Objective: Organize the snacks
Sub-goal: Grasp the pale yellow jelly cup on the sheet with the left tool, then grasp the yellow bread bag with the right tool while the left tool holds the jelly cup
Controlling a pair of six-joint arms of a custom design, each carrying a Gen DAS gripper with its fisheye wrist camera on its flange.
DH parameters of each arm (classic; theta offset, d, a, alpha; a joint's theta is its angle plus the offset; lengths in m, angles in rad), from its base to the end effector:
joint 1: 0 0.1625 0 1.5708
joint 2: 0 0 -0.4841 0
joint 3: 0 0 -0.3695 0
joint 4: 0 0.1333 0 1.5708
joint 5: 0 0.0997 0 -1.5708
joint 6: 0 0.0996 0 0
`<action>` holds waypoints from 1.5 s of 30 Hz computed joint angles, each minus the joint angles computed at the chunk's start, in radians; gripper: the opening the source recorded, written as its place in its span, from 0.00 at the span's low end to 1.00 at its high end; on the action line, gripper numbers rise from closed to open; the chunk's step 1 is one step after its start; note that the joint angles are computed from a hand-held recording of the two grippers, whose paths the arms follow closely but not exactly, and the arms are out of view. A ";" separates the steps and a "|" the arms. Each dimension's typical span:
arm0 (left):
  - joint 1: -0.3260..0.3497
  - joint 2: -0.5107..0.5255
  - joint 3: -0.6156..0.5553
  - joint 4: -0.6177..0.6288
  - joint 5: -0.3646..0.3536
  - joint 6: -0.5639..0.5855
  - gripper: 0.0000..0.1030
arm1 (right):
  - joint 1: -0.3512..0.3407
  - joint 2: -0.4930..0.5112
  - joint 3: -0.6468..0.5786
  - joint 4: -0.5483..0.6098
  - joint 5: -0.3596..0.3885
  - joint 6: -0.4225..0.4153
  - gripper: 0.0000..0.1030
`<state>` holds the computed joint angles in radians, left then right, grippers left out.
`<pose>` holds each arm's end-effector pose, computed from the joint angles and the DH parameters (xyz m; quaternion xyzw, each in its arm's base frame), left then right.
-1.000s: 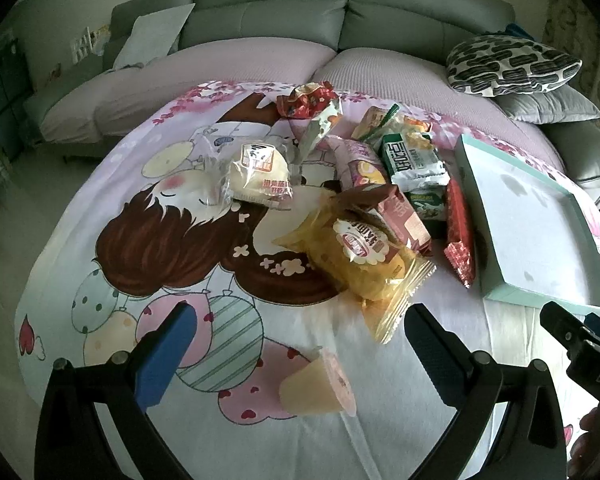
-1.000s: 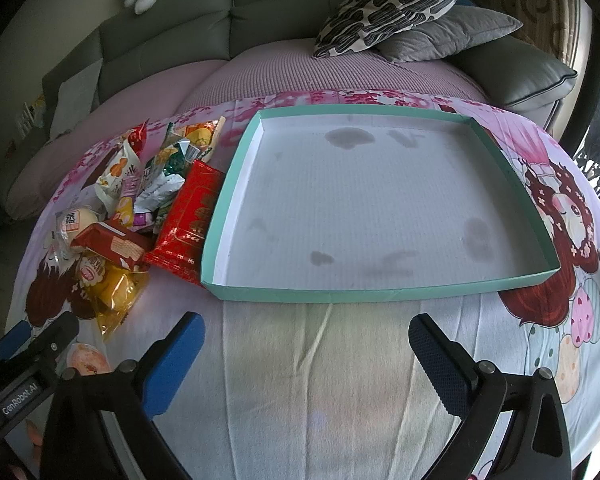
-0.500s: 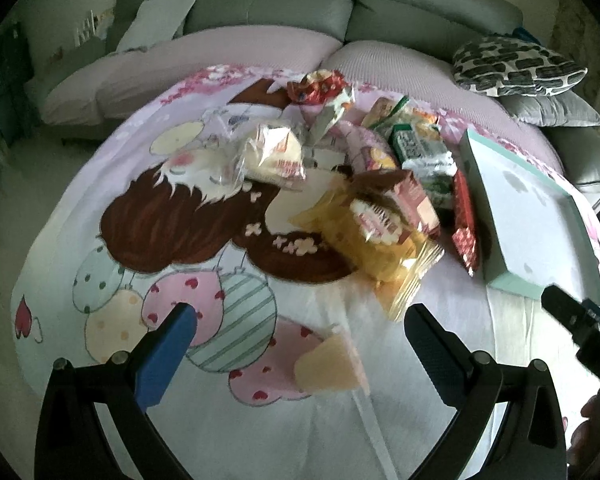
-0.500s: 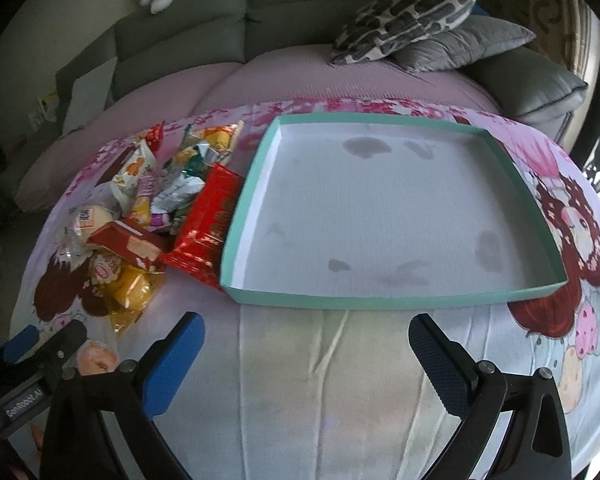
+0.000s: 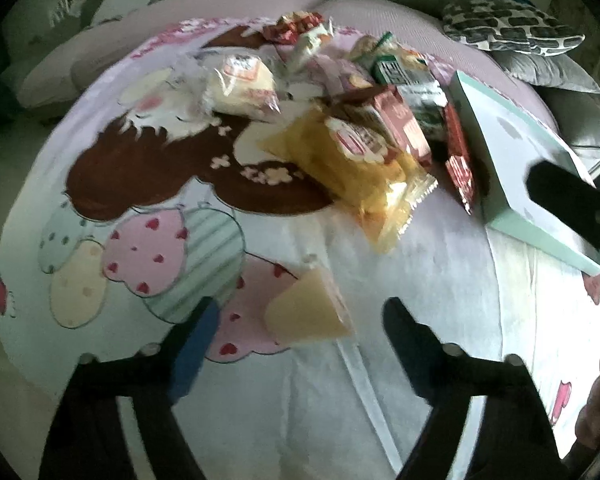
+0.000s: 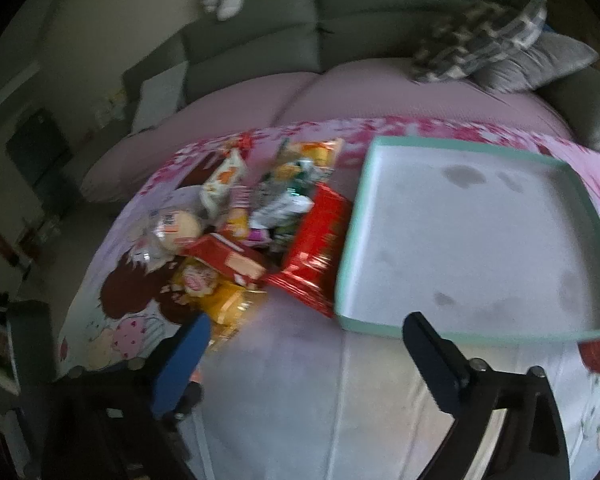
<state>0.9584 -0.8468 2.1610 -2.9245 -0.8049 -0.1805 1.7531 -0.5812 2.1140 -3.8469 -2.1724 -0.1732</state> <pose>-0.1316 -0.5393 0.1000 0.1915 0.9074 -0.1612 0.3375 0.1749 -0.5246 0.0661 0.0514 -0.8949 0.3481 0.2745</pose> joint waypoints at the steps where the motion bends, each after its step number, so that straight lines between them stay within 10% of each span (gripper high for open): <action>1: 0.007 0.005 0.000 -0.008 -0.013 0.001 0.78 | -0.002 0.000 -0.004 0.013 0.016 -0.008 0.87; 9: 0.044 0.035 -0.013 -0.039 -0.047 0.013 0.44 | -0.018 0.005 -0.035 0.104 0.107 -0.043 0.69; 45: 0.166 0.016 -0.164 0.064 -0.046 0.027 0.41 | -0.026 0.106 -0.272 0.453 0.103 -0.069 0.58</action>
